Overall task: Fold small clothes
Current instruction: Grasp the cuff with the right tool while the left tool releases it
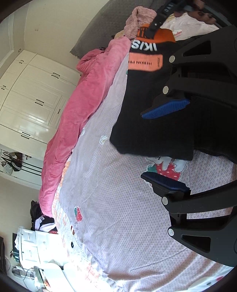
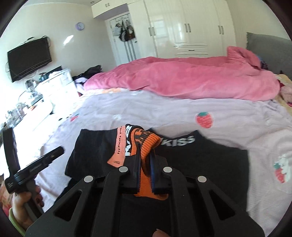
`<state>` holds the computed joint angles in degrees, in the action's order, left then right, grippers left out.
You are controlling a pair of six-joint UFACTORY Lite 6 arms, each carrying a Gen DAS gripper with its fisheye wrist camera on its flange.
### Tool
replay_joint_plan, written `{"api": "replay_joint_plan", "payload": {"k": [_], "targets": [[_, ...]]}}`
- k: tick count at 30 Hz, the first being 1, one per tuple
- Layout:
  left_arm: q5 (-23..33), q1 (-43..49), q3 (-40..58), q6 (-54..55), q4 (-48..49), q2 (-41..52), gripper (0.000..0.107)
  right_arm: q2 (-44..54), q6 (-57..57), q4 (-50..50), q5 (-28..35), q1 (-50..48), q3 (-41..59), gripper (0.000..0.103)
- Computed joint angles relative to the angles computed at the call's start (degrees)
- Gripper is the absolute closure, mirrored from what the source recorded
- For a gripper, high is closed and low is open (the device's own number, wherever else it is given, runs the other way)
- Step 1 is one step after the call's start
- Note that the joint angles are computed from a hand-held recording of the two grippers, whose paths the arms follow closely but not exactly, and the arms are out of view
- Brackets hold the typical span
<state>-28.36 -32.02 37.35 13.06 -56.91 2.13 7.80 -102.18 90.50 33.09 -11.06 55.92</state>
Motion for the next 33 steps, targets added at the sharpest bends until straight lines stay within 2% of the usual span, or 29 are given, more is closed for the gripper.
{"api": "replay_joint_plan", "payload": {"k": [7, 16, 20, 22, 25, 27, 30, 31, 33], "targets": [[1.9, -0.8, 3.2, 1.3, 0.8, 3.7, 0.054, 7.1, -1.1, -2.8, -1.0, -7.0, 5.8, 0.096], [2.1, -6.3, 18.4, 14.5, -5.5, 17.3, 0.054, 11.0, -7.3, 0.7, -2.5, -9.4, 4.1, 0.096], [6.0, -5.5, 24.9, 17.2, -6.0, 25.0, 0.054, 11.8, -10.7, 3.7, -3.9, -9.1, 3.5, 0.096], [9.9, -3.7, 26.9, 14.3, -2.3, 28.1, 0.054, 12.0, -12.2, 5.0, -4.6, -8.8, 3.3, 0.096], [12.0, -2.1, 27.3, 7.1, 4.4, 29.7, 0.054, 12.3, -13.8, 6.8, -5.9, -8.3, 3.3, 0.095], [12.2, -1.9, 26.9, 5.2, 6.1, 29.4, 0.054, 12.1, -19.4, 13.0, -9.9, -7.1, 2.6, 0.092], [12.1, -2.3, 26.7, 7.2, 4.1, 29.2, 0.054, 12.4, -33.0, 27.5, -15.8, -5.6, 1.8, 0.088], [12.1, -2.3, 26.6, 6.7, 4.5, 29.1, 0.054, 12.4, -34.1, 28.7, -15.7, -5.9, 1.5, 0.088], [12.1, -2.3, 26.6, 6.5, 4.6, 29.1, 0.054, 12.2, -30.5, 24.5, -13.3, -7.0, 0.9, 0.087]]}}
